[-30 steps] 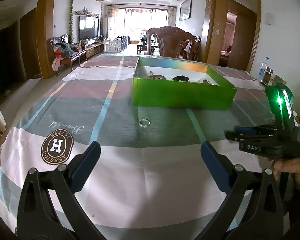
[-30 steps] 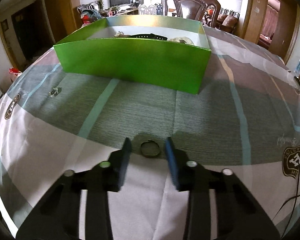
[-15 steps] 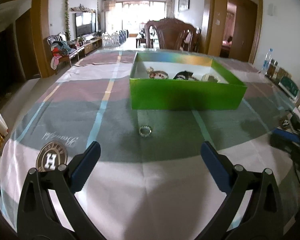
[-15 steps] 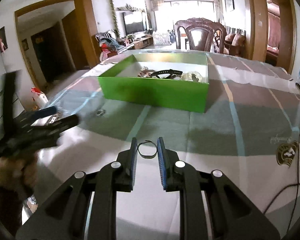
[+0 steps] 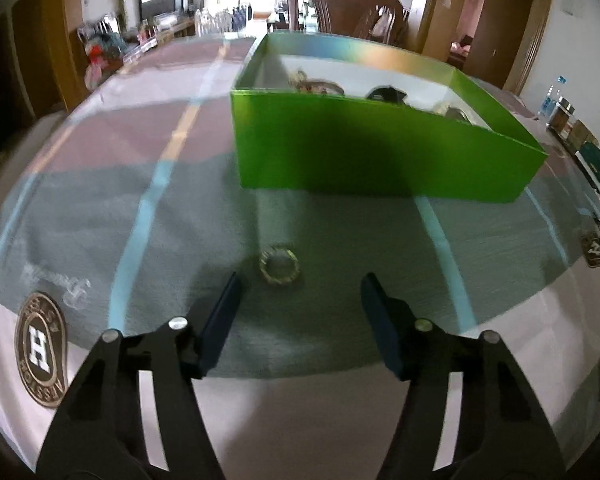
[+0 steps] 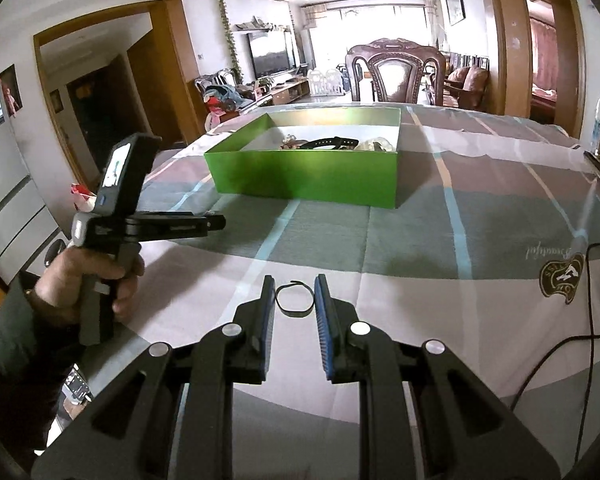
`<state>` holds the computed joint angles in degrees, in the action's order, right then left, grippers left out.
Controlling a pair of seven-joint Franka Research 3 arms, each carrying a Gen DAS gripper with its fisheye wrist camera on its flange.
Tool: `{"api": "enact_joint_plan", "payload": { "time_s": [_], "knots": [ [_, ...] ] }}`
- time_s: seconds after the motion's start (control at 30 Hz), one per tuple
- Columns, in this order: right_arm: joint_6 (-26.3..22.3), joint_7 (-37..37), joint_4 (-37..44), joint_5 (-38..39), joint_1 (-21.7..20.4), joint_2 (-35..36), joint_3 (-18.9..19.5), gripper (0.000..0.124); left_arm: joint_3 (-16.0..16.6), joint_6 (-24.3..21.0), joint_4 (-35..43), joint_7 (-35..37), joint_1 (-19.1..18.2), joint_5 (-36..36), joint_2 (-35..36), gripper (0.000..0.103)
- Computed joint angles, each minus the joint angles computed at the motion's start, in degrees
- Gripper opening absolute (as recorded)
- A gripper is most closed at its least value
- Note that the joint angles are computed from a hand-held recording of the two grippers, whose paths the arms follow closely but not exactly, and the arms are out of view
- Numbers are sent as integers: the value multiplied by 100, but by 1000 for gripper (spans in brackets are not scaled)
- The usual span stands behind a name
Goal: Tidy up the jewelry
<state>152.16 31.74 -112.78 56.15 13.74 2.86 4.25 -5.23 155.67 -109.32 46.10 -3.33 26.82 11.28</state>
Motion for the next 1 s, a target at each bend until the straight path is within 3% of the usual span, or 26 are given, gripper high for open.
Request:
{"api": "enact_joint_plan", "payload": {
  "time_s": [0.13,0.2,0.27,0.33,0.47,0.5,0.53,0.7,0.8,0.87,0.9,0.93,1.0],
  "knots": [
    [-52,-37,-15,19,5,3,4,20,20,-53,48,-34,-13,50,23,60],
    [-87,-32,-13,18,5,16,6,20,56,-89,83,-101,-33,160,48,55],
    [-87,-9,-9,4,8,37,11,20,102,-151,120,-234,-55,295,59,41],
    [-112,-8,-1,-25,0,52,10,20,104,-158,100,-277,-26,311,38,19],
    [-82,33,8,-40,-17,83,6,20,51,9,-24,-123,61,152,-28,17],
    [-70,44,10,-41,-20,84,8,20,65,79,-75,-188,58,176,-56,5],
    [-70,39,4,-36,-25,72,10,20,88,187,-174,-289,50,245,-136,0],
    [-25,-77,-54,45,-9,3,21,20,189,385,-587,-1276,-113,1506,-643,0],
    [-31,-68,-59,22,9,6,21,20,64,308,-660,-1411,-48,1745,-795,1],
    [-48,-117,-60,57,19,-2,27,20,28,45,-507,-1570,-28,1998,-719,29],
    [-64,-127,-49,64,20,3,24,20,19,-15,-408,-1546,-6,1974,-633,61],
    [-83,-131,-45,68,23,7,24,20,34,76,-344,-1574,19,2013,-552,65],
    [-103,-115,-48,45,27,21,22,20,-16,124,-181,-1091,93,1551,-350,63]
  ]
}}
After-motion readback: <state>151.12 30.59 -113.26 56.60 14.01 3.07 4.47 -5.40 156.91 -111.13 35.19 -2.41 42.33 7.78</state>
